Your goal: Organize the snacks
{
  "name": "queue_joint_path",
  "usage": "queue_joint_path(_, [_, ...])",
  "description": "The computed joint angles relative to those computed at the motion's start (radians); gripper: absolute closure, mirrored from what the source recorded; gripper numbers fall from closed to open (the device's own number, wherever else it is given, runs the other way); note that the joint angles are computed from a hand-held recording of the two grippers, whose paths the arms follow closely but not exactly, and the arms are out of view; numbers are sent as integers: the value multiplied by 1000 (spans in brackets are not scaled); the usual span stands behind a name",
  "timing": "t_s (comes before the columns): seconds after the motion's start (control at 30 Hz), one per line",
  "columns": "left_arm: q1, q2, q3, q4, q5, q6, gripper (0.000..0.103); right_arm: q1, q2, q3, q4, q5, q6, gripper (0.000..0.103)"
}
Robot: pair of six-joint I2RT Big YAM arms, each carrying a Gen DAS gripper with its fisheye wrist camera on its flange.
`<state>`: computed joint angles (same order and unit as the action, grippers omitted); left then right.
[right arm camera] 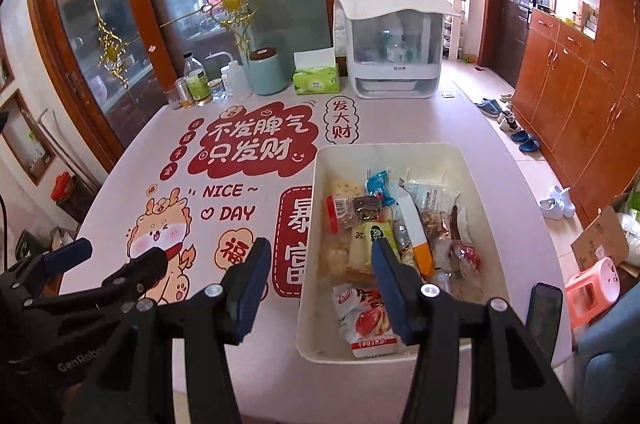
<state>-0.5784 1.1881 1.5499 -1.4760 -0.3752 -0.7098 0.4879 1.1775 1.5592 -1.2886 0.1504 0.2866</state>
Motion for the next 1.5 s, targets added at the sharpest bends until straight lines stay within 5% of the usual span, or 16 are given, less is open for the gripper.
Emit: queue_joint_path(1.5, [21,-6,-45,1,30,-13,8,8,-7,-41,-13,4,1,50])
